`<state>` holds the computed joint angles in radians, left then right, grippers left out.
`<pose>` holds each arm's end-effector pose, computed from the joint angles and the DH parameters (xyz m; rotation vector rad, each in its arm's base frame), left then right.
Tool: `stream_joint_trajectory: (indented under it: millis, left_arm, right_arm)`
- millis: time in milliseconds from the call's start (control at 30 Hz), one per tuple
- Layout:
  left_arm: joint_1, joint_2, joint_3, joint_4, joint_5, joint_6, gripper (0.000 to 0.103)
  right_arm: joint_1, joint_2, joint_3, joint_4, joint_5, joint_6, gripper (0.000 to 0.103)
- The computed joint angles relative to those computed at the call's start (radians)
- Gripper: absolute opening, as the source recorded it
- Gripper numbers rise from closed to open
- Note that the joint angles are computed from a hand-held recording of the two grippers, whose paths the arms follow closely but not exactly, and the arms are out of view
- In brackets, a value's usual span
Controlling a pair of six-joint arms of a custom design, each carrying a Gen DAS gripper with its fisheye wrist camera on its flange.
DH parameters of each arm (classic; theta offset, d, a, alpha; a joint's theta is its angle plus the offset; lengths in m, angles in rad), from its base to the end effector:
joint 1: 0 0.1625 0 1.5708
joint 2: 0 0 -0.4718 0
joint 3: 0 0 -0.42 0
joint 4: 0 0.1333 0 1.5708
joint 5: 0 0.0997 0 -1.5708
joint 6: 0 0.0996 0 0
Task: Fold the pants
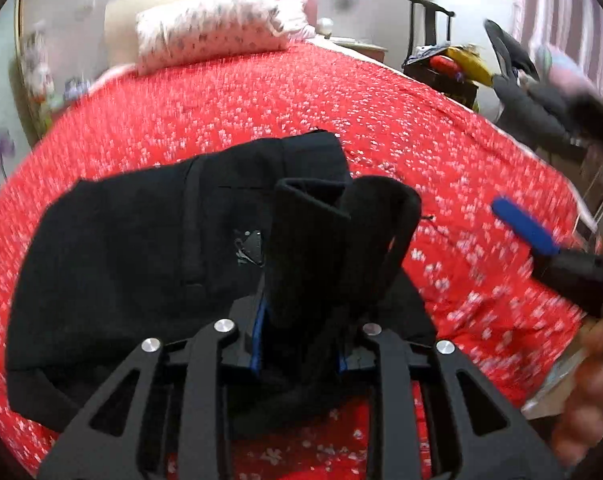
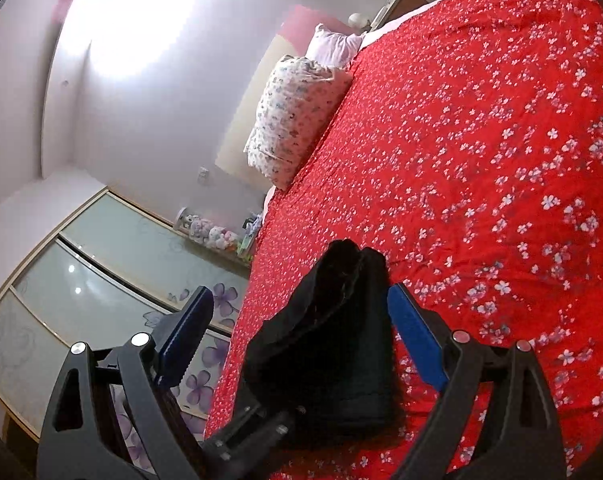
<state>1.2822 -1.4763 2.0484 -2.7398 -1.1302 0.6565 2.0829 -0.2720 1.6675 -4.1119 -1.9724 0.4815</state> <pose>0.0175 -0.5588 0.3863 0.9960 2.3314 -0.6614 0.4019 -0.5224 -0.0713 0.2813 2.4308 -1.6109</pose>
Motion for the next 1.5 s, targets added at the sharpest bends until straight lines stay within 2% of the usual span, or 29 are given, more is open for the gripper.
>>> stream_joint_trajectory:
  millis: [33,100,233,300,333,367,433,467,500,533,567,667,700,733,800,933,967,1000,1033,1133,1200,1233,1267,1333,1367,1400,1500]
  left_arm:
    - [-0.007,-0.002,0.018,-0.033,0.013,0.034,0.029]
    - [-0.003,-0.014,0.014,0.01,-0.032,0.035,0.059]
    - [-0.015,-0.043,0.044,-0.002,-0.075,0.064,0.068]
    - [-0.008,-0.065,0.039,0.046,-0.115,0.057,0.072]
    - [0.003,-0.078,0.023,0.096,-0.155,0.047,0.075]
    - [0.028,-0.096,-0.007,0.176,-0.225,0.027,0.083]
    - [0.068,-0.111,-0.053,0.262,-0.314,-0.003,0.092]
    - [0.102,-0.118,-0.09,0.307,-0.373,-0.02,0.096]
    - [0.127,-0.117,-0.117,0.315,-0.402,-0.033,0.098]
    - [0.145,-0.114,-0.133,0.289,-0.409,-0.048,0.098]
    - [0.167,-0.106,-0.149,0.236,-0.405,-0.061,0.099]
    - [0.216,-0.065,-0.204,0.124,-0.357,-0.104,0.099]
    - [0.229,-0.055,-0.221,0.119,-0.357,-0.121,0.099]
    - [0.244,-0.045,-0.237,0.114,-0.365,-0.144,0.099]
    - [0.263,-0.028,-0.26,0.111,-0.379,-0.171,0.099]
    - [0.28,-0.003,-0.276,0.102,-0.35,-0.181,0.1]
    - [0.283,0.011,-0.284,0.117,-0.317,-0.185,0.1]
    - [0.29,0.012,-0.286,0.137,-0.317,-0.178,0.1]
    - [0.296,0.014,-0.28,0.134,-0.317,-0.156,0.1]
    - [0.299,0.007,-0.239,0.073,-0.311,-0.05,0.1]
    - [0.304,0.004,-0.22,0.044,-0.328,-0.014,0.1]
    - [0.305,-0.003,-0.216,0.041,-0.336,-0.015,0.1]
    - [0.304,-0.011,-0.218,0.041,-0.346,-0.024,0.1]
    - [0.306,-0.021,-0.233,0.043,-0.405,-0.036,0.1]
    - [0.302,-0.015,-0.257,0.043,-0.43,-0.042,0.101]
    - [0.292,-0.002,-0.286,0.056,-0.43,-0.049,0.101]
    - [0.265,0.062,-0.42,0.186,-0.42,-0.098,0.101]
  right_arm:
    - [0.002,0.0,0.002,-0.003,-0.004,-0.002,0.091]
    - [0.003,0.0,0.001,-0.003,-0.011,-0.005,0.091]
    - [0.004,0.001,-0.003,0.007,-0.016,-0.005,0.091]
    - [0.007,0.001,-0.003,0.007,-0.024,-0.009,0.091]
    - [0.007,0.001,-0.002,0.002,-0.025,-0.012,0.091]
    - [0.01,0.001,0.001,-0.01,-0.028,-0.018,0.091]
    - [0.011,0.001,0.008,-0.046,-0.024,-0.033,0.091]
    - [0.01,0.002,0.011,-0.069,-0.008,-0.043,0.091]
    - [0.009,0.003,0.013,-0.086,0.015,-0.051,0.091]
    - [0.005,0.003,0.016,-0.098,0.053,-0.06,0.091]
    - [-0.003,0.0,0.019,-0.092,0.121,-0.075,0.091]
    - [-0.023,-0.008,0.0,0.032,0.338,-0.132,0.092]
    - [-0.025,-0.006,-0.016,0.09,0.387,-0.151,0.092]
    - [-0.023,-0.003,-0.029,0.131,0.406,-0.164,0.092]
    - [-0.011,0.006,-0.067,0.232,0.392,-0.191,0.092]
    - [-0.002,0.015,-0.112,0.38,0.353,-0.182,0.093]
    - [0.004,0.012,-0.119,0.439,0.296,-0.168,0.091]
    - [0.007,0.008,-0.124,0.499,0.231,-0.14,0.088]
    - [-0.002,0.011,-0.117,0.517,0.207,-0.084,0.081]
    - [-0.036,0.007,-0.071,0.436,0.269,0.005,0.062]
    - [-0.06,0.005,-0.043,0.387,0.328,0.053,0.06]
    - [-0.065,0.004,-0.035,0.371,0.342,0.061,0.062]
    - [-0.06,-0.003,-0.029,0.353,0.342,0.055,0.073]
    - [-0.039,-0.007,-0.034,0.289,0.303,-0.015,0.092]
    - [-0.025,-0.004,-0.045,0.232,0.272,-0.067,0.093]
    - [-0.025,-0.005,-0.052,0.21,0.276,-0.087,0.093]
    - [-0.045,-0.004,-0.091,0.241,0.332,-0.063,0.094]
